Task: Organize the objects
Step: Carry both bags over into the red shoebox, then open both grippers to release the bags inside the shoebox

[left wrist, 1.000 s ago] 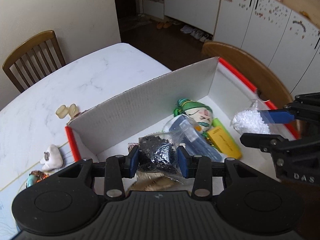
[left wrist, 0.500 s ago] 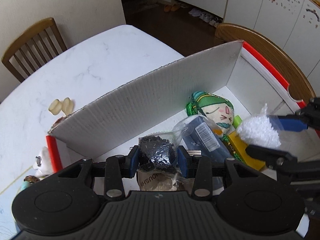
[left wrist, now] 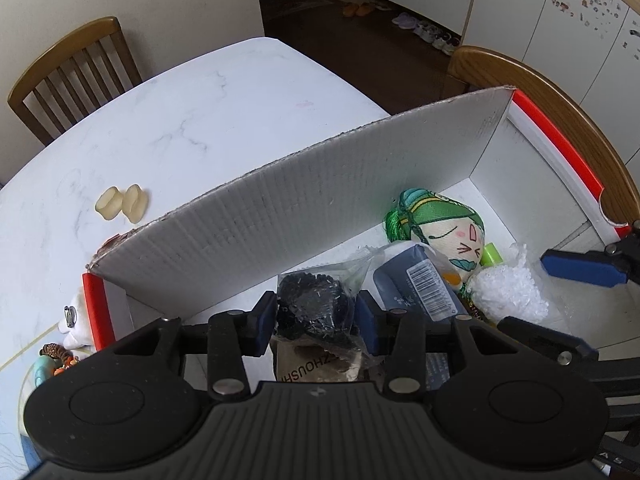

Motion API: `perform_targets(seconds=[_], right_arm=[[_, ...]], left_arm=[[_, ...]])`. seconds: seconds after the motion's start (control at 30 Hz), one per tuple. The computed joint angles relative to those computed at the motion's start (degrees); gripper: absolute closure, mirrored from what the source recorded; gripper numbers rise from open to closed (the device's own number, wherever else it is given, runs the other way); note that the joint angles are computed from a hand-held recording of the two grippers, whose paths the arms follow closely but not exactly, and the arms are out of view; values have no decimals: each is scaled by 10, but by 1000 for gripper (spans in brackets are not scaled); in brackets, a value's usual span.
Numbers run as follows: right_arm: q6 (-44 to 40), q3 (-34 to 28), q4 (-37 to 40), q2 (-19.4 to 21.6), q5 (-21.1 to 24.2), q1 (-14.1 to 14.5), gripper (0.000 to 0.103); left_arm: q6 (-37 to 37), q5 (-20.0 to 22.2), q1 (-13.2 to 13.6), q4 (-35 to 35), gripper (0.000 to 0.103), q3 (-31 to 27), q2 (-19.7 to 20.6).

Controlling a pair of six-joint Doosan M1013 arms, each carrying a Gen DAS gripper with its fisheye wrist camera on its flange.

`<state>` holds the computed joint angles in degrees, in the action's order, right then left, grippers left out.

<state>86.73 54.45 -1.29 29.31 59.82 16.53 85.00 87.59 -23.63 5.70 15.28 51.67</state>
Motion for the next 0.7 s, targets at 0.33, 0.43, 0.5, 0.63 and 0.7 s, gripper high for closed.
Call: perform_targets(seconds=[0.33,0.43,0.5,0.63,0.7], right_arm=[[-3,6,10,-8,-14,-3,45],[-8,11,17,-13,-18,-4,45],[-11,14,23,-16,-21,-4,44],[-17,17,32,-22,-26,-3,44],[-18,17,33,-25,-28,-3,42]], left_arm=[[-21,-52,3,-7,44,55,-31],[-30,-70,5,-14,44,81,-47],[-34,-83,6,-15,44,97,-57],[-41,-112,7,-18,44,134,-80],[-42,-128,7,-20,44,153,-93]])
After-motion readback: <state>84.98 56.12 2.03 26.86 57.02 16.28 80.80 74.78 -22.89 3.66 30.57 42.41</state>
